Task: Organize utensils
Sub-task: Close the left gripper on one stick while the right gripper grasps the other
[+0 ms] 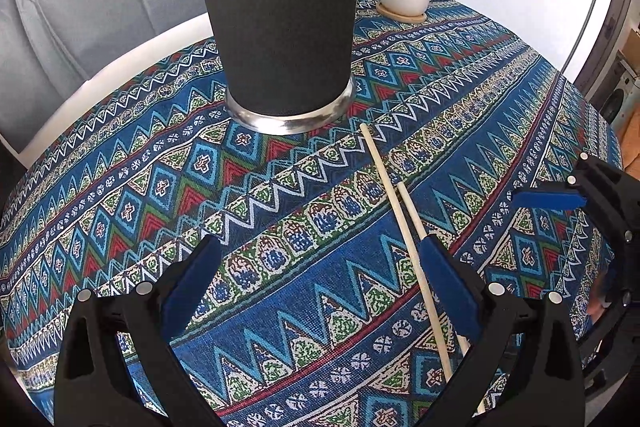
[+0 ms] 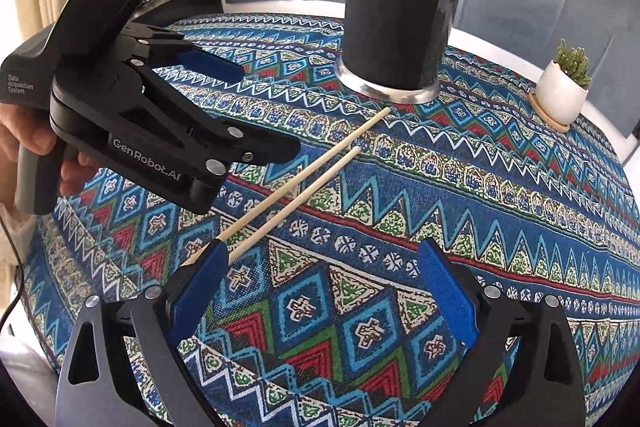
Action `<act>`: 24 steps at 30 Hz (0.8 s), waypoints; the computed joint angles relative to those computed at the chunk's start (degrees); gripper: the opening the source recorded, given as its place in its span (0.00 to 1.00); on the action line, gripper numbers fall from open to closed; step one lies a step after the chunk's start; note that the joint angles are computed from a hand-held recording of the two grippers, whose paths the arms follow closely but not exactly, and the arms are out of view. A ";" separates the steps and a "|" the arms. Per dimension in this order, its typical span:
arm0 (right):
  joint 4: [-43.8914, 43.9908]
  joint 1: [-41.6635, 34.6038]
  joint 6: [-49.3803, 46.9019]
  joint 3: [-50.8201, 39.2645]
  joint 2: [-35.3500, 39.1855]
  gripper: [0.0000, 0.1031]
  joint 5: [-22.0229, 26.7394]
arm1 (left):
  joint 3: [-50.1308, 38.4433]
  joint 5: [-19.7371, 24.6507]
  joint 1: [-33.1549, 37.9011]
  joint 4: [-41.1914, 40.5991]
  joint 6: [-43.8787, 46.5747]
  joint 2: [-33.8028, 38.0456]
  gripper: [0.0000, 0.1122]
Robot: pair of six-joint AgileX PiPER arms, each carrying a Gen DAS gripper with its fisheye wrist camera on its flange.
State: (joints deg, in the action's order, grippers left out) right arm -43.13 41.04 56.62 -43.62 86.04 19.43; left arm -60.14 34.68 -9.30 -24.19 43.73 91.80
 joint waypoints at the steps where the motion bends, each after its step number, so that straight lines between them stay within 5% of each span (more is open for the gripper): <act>1: 0.28 0.14 0.01 -0.51 0.64 0.88 0.32 | -0.41 0.33 -0.31 0.28 -0.67 0.41 0.86; 9: -1.93 1.05 3.87 -1.61 2.36 0.91 1.29 | -1.36 0.83 -2.82 3.54 -3.94 2.83 0.86; 14: 4.18 0.23 -1.28 -1.74 1.33 0.92 3.10 | -0.27 -0.45 -3.20 4.20 -3.53 3.14 0.87; 24: -2.02 2.55 7.49 -2.56 3.38 0.92 3.36 | 0.33 -0.58 0.22 2.45 0.13 2.79 0.88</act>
State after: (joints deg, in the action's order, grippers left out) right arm -45.15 43.59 64.11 -46.18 89.43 22.79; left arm -59.81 34.11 -9.08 -21.74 43.85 94.59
